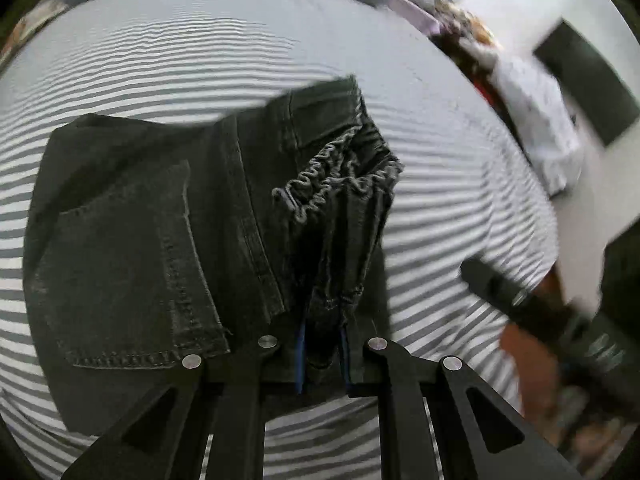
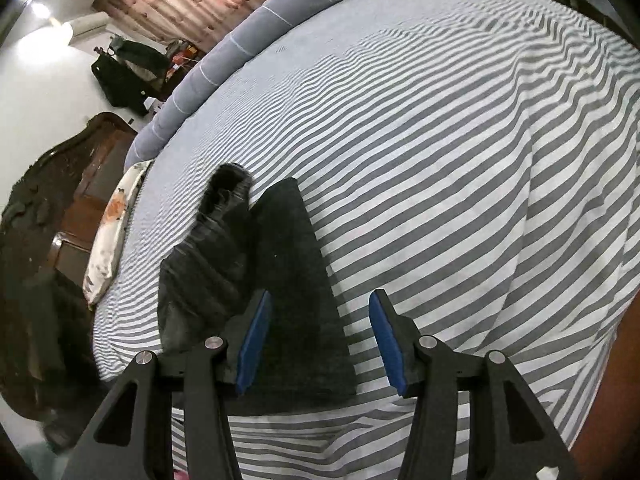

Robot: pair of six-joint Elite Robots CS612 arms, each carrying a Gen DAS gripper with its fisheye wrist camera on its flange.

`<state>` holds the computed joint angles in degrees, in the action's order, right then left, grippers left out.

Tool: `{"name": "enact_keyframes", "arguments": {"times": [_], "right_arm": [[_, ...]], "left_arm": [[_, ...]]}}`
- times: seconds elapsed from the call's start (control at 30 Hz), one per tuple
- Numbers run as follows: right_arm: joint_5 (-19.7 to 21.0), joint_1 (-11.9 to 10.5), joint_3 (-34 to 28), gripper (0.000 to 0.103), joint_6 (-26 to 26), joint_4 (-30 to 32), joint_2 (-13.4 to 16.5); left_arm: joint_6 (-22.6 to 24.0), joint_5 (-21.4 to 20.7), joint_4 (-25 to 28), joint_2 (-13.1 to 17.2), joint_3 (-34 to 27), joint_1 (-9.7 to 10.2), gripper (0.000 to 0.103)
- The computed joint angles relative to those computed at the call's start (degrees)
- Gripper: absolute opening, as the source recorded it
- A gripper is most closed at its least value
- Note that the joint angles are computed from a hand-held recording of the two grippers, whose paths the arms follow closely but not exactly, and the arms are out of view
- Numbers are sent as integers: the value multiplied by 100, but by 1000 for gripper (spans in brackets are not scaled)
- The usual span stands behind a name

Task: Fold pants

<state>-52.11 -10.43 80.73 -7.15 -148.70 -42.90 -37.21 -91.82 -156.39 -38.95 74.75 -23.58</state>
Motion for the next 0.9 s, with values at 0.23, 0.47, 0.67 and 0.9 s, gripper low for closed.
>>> {"name": "enact_keyframes", "arguments": {"times": [0.23, 0.47, 0.67, 0.9], "right_arm": [[311, 19, -154, 49, -173, 435, 114], [371, 101, -145, 50, -397, 361, 91], [33, 329, -339, 49, -948, 466, 125], [-942, 644, -492, 16, -1248, 472, 205]], "left_arm": [[179, -375, -144, 4, -5, -7, 37], [637, -172, -384, -338, 558, -58, 39], [419, 611, -384, -567, 1027, 21, 40], [-251, 1015, -219, -614, 1248, 170, 40]]}}
